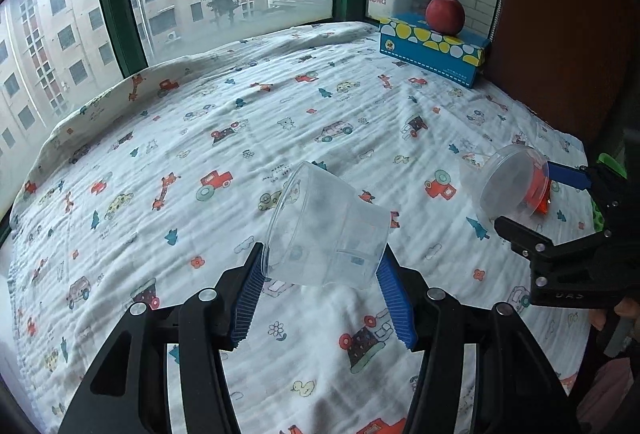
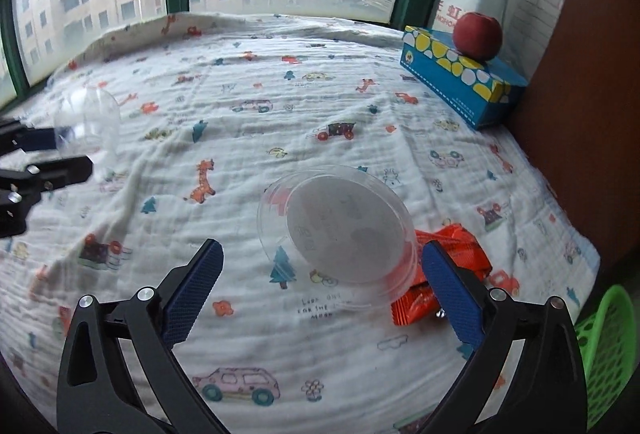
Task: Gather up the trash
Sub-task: 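Grasp the clear plastic cup with the left tool, then grasp the clear round lid with the right tool while the left tool holds the cup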
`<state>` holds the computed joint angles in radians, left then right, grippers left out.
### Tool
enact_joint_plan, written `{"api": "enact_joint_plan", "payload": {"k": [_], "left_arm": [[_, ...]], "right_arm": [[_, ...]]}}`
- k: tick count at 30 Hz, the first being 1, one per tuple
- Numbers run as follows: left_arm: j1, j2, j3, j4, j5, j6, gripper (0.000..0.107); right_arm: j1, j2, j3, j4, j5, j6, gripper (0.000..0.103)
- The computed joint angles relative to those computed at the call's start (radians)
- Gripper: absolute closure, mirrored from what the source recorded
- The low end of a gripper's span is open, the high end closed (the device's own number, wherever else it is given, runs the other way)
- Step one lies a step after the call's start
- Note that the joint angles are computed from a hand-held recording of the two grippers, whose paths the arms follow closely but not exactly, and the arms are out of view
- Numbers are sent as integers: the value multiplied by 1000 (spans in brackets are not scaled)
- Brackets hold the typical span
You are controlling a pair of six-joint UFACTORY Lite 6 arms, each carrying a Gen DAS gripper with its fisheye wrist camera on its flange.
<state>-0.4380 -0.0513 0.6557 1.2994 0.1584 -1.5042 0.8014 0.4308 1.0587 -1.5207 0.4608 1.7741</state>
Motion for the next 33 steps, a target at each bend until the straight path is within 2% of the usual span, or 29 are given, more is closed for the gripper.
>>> {"api": "enact_joint_plan", "payload": {"k": [11,12,16,20,26,29,33], "left_arm": [[19,3,-13,67,-29,-70,53],[17,1,-14,67,-28,-70,53],[7,-5,-14,48,-25,-55,53],[-5,-16,-11,-15,-22,-2,53],[-52,-34,3,-100,-6,65,53],[-96,-40,16,-134,9,80,53],[-178,-27,56,-157,44,72,53]], "right_arm": [[8,175,149,28,97,-70,6],[8,179,154,38,102,-78,11],[-27,130,110,22,33,-33,11],[-63,-6,-13,-65,-81,91,11],[-90,-263,-218,-67,-163,149,11],[-116,-437,-346,2,-197,107,11],[-151,-673,-497,233,-195,-117,11]]}}
